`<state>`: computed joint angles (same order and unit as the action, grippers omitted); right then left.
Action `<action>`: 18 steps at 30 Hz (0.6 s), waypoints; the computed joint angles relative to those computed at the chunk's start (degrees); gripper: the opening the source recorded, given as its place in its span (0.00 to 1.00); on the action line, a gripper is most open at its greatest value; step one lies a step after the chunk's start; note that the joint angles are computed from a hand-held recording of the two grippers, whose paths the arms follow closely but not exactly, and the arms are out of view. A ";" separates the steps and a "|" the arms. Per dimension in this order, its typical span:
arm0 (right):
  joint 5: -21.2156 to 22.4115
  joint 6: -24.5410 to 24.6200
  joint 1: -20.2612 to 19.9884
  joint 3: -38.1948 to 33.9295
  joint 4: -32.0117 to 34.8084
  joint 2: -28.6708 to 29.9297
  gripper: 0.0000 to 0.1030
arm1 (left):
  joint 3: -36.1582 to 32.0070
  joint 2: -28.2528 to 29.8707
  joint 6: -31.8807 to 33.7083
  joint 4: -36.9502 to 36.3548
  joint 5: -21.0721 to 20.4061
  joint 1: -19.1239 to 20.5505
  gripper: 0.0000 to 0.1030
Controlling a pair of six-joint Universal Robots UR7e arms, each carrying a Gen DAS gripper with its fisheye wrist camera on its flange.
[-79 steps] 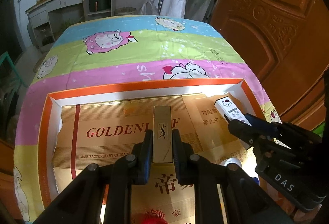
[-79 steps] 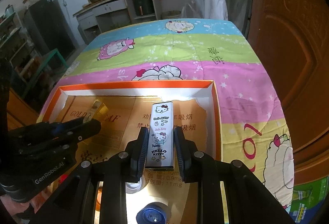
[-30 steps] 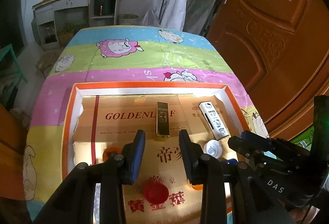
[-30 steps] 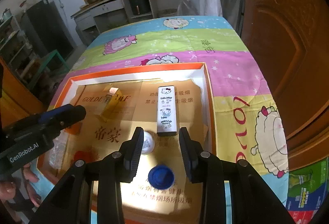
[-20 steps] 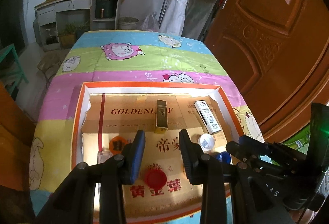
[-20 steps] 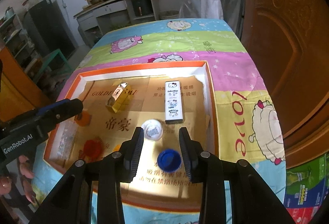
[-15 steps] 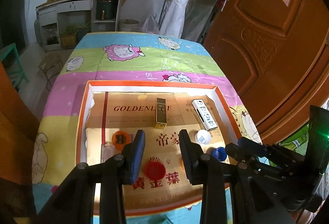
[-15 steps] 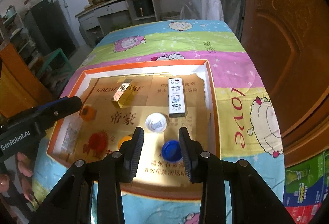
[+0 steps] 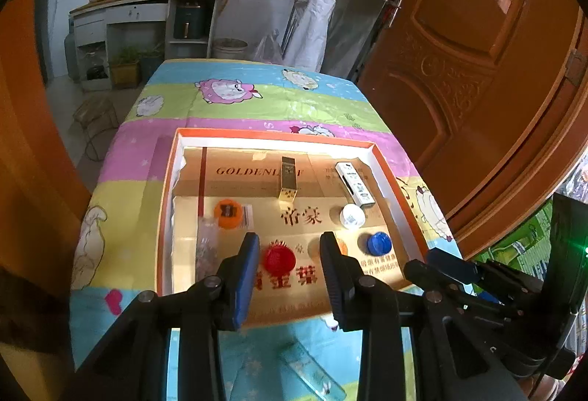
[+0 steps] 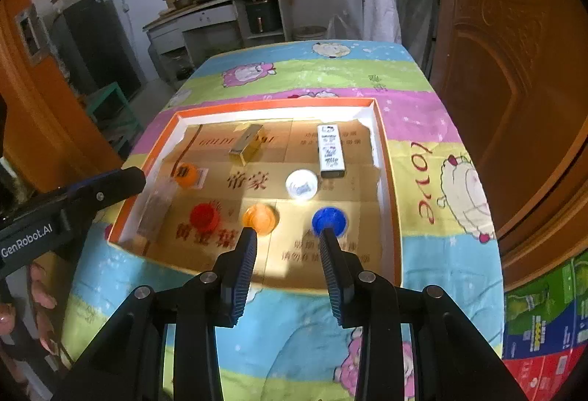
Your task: Organize rigid objects
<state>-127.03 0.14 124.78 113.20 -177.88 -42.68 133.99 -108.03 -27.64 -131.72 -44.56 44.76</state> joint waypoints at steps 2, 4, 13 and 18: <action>-0.01 0.46 0.49 0.90 -0.15 -0.24 0.35 | 0.48 -1.16 -0.97 1.27 0.20 -0.71 0.33; -0.01 0.90 0.90 1.68 -0.09 -0.45 0.35 | 1.18 -2.84 -2.22 3.02 0.45 -1.60 0.33; 0.34 2.25 2.49 4.58 -0.41 -0.97 0.35 | 3.81 -9.21 -7.24 10.21 0.85 -5.16 0.33; 0.56 2.49 2.63 6.32 -1.29 -1.21 0.35 | 5.81 -12.35 -8.54 12.45 0.72 -7.35 0.33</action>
